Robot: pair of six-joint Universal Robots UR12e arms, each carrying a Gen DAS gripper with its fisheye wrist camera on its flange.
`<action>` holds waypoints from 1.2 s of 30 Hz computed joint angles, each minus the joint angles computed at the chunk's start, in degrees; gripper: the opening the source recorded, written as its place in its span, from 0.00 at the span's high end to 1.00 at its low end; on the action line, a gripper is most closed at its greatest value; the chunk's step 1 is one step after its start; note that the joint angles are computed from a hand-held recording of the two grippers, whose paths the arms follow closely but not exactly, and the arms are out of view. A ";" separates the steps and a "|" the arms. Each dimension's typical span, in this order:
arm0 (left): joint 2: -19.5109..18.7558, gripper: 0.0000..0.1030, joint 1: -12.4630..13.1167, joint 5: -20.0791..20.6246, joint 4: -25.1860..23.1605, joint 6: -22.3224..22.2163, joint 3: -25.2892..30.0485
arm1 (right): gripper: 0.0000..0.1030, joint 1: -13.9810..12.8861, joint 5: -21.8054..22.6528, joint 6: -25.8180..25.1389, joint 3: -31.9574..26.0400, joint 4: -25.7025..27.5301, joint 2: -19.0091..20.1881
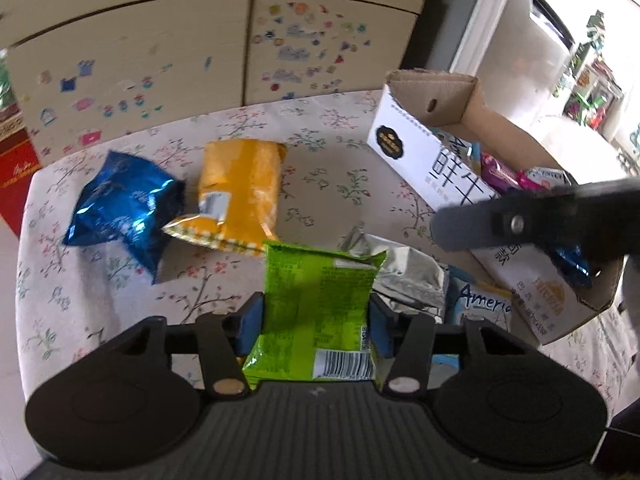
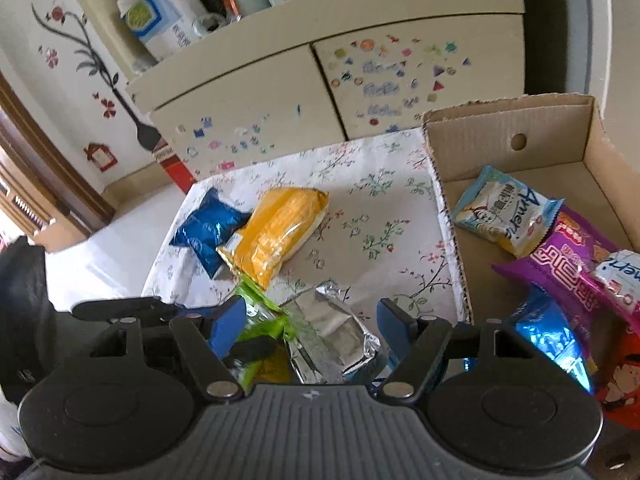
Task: Organize snacks
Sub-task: 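Move both grippers back to the green packet and silver foil packet, then close the left gripper on the green packet while the right grasps the silver foil packet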
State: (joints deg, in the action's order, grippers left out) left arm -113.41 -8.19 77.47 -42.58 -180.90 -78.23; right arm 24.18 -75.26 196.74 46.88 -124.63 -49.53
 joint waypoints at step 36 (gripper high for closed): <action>2.77 0.50 2.14 3.39 3.42 -8.32 -3.22 | 0.36 3.55 -11.01 -15.52 -8.37 11.97 5.76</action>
State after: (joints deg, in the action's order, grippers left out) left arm -110.64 -6.05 80.87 -39.16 -189.22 -81.46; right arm 27.74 -86.27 181.22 38.51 -112.66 -43.77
